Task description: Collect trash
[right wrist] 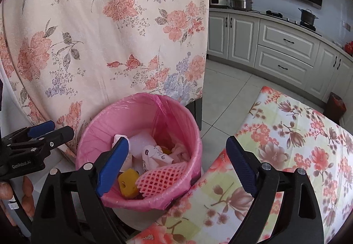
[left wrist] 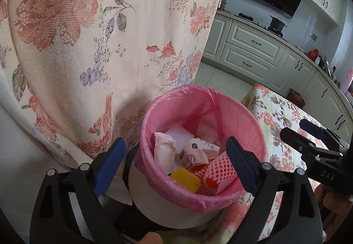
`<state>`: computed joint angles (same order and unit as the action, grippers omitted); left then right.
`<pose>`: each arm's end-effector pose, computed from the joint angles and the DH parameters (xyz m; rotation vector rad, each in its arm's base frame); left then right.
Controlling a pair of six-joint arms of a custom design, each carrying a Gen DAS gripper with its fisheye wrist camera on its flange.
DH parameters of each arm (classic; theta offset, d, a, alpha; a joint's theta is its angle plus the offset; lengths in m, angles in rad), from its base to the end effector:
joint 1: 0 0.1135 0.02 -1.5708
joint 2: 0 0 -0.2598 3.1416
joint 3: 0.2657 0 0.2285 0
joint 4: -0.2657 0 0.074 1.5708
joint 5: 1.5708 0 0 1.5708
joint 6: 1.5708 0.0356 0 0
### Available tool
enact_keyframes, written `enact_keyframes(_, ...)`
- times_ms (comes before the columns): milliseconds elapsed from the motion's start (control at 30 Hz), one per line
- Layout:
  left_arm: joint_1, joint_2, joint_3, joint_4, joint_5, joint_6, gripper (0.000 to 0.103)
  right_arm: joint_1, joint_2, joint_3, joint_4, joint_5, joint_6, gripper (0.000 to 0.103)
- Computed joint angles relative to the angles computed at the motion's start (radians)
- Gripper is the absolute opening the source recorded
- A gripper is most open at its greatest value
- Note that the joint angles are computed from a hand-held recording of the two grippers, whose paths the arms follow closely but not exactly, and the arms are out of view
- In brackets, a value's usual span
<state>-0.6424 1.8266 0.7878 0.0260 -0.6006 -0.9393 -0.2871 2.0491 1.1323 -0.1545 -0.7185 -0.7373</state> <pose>0.2555 -0.1660 0.1176 -0.5507 2.2807 0.0329 0.3611 -0.0822 0.1172 -0.7372 2.2203 0.4712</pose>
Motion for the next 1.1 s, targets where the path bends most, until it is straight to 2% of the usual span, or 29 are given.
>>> enact_keyframes(133, -0.057, -0.027, -0.012, -0.047, -0.031, -0.02, 0.098, -0.051, -0.034, -0.065, -0.003, -0.021, -0.055, 0.085)
enact_keyframes(467, -0.152, -0.021, 0.006, -0.127, -0.07, -0.054, 0.098, -0.108, -0.099, -0.159, 0.006, -0.052, -0.132, 0.085)
enact_keyframes(1100, -0.158, -0.019, -0.004, -0.107, -0.064, -0.055, 0.098, -0.117, -0.12, -0.164, -0.013, -0.066, -0.136, 0.085)
